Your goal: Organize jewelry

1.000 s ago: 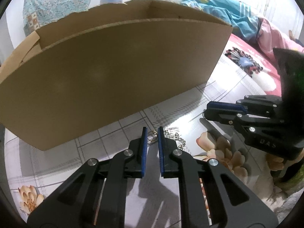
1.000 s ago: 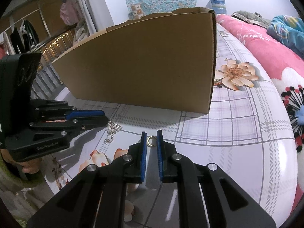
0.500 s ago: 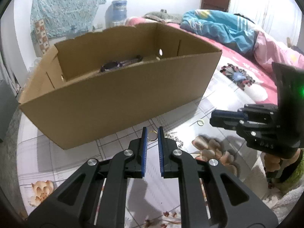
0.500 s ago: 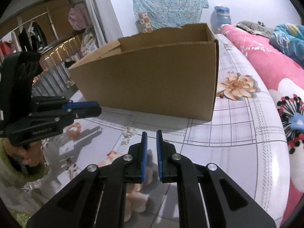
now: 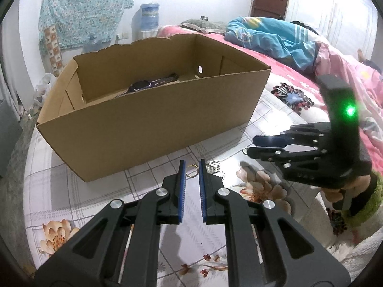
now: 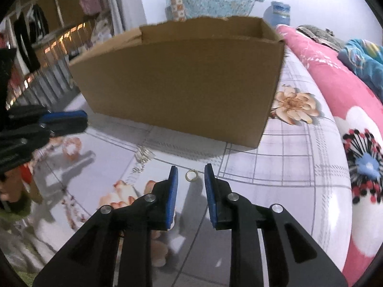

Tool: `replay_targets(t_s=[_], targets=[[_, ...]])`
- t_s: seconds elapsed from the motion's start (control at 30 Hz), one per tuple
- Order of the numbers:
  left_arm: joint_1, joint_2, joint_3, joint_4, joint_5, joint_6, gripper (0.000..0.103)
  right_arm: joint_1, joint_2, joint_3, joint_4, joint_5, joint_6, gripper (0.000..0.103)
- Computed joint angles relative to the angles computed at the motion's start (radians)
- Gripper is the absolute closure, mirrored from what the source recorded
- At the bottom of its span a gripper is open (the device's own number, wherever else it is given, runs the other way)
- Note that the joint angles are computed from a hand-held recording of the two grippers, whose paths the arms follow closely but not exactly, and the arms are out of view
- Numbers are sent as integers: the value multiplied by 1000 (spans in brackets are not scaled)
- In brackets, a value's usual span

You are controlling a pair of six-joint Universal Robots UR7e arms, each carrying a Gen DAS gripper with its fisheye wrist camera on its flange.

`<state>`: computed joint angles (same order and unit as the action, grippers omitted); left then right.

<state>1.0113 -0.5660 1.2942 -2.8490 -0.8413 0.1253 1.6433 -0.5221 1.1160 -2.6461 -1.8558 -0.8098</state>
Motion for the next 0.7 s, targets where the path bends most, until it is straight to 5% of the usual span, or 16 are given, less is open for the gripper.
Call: replay_targets(t_s=[0.17,0.7], targets=[[4,-7,13,-10,-6,-5,93,6,4,-8,14,-19,-19,93],[-26,-89,98,-178,-63,122,93,31,-158,131,-48,115,100,93]])
